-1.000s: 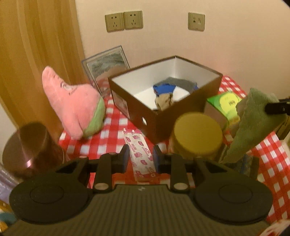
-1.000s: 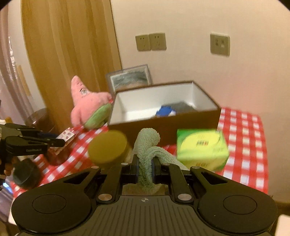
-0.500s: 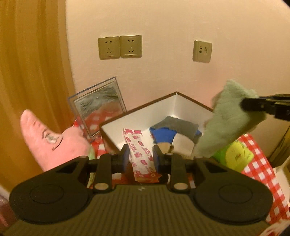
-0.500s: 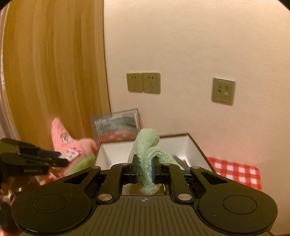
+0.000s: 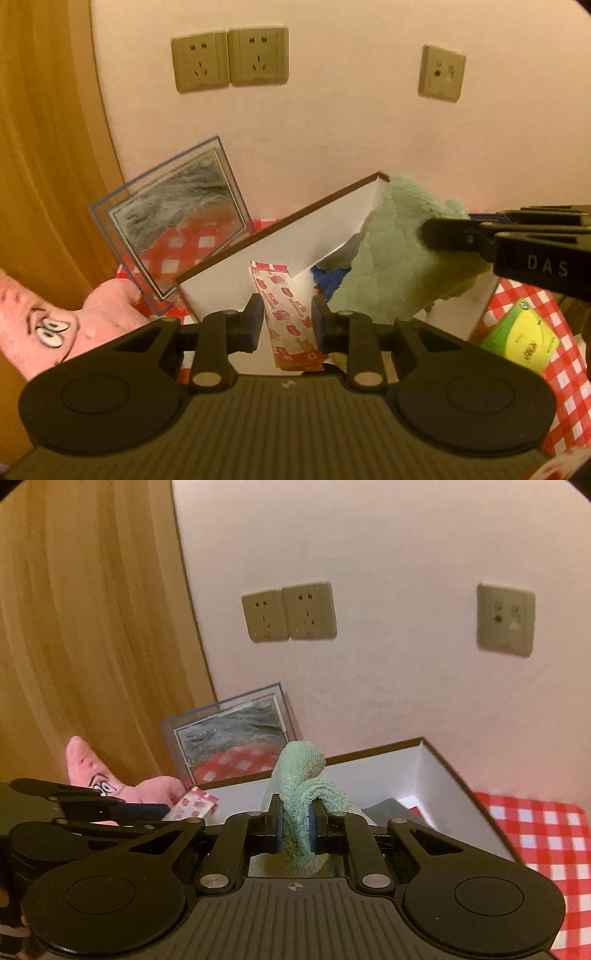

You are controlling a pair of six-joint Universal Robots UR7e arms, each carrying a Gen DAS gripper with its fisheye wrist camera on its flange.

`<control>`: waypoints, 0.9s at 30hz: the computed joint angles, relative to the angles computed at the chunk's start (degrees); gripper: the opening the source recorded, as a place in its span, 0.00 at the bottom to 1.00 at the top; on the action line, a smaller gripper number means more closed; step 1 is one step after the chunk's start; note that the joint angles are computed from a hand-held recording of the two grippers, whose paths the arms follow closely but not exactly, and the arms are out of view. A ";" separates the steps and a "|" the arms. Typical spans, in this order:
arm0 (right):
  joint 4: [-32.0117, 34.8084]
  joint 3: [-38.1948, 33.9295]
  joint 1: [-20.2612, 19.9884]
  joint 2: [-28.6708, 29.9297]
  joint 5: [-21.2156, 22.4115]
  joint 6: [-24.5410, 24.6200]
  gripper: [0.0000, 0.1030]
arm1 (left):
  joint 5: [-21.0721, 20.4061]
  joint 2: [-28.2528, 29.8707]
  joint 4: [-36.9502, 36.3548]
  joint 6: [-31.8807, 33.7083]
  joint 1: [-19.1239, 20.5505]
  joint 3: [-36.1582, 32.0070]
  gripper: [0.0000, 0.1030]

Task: Organize soft objects
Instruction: 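Lower the mint-green towel into the brown box and open the right tool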

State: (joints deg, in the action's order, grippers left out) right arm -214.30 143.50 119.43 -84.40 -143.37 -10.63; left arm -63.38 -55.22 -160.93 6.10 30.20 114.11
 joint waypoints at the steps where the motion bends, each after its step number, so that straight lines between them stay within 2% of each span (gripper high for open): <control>1: 0.30 -0.08 -0.95 -0.05 0.90 0.24 0.13 | -0.55 0.72 0.27 -0.21 0.53 -0.77 0.25; 4: 0.93 -0.34 -3.36 0.03 3.20 0.52 0.13 | -1.58 2.41 1.06 -1.58 1.87 -2.77 0.27; 6: 1.29 -0.57 -4.64 0.20 4.34 0.56 0.13 | -1.96 3.29 1.86 -2.42 2.67 -3.90 0.32; 8: 1.39 -0.75 -5.45 0.32 4.90 0.76 0.13 | -2.57 3.70 2.40 -2.88 3.31 -4.51 0.43; 15: 0.52 -1.07 -7.76 0.82 9.26 1.42 0.14 | -2.48 3.09 4.14 -5.06 4.52 -4.95 0.47; 17: 1.04 -1.29 -8.29 0.92 10.68 2.23 0.28 | -2.57 2.41 5.18 -6.19 4.75 -4.73 0.47; 18: 0.92 -1.46 -8.44 1.23 10.80 2.60 0.47 | -2.34 2.12 5.69 -6.79 4.74 -4.61 0.47; 19: 0.26 -1.61 -8.49 1.67 10.88 2.65 0.59 | -2.17 1.70 6.03 -7.21 4.66 -4.31 0.47; 21: -3.25 -1.44 -8.26 2.91 10.70 1.59 0.60 | -1.66 0.85 6.55 -7.71 4.35 -3.55 0.47; 27: 1.00 0.55 -7.17 -0.77 9.31 4.46 0.60 | -1.09 -2.64 7.36 -10.31 2.76 -0.36 0.47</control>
State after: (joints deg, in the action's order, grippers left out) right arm -213.30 144.06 112.25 -85.17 -134.06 -6.17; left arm -64.47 -57.86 -153.57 -4.21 32.96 113.75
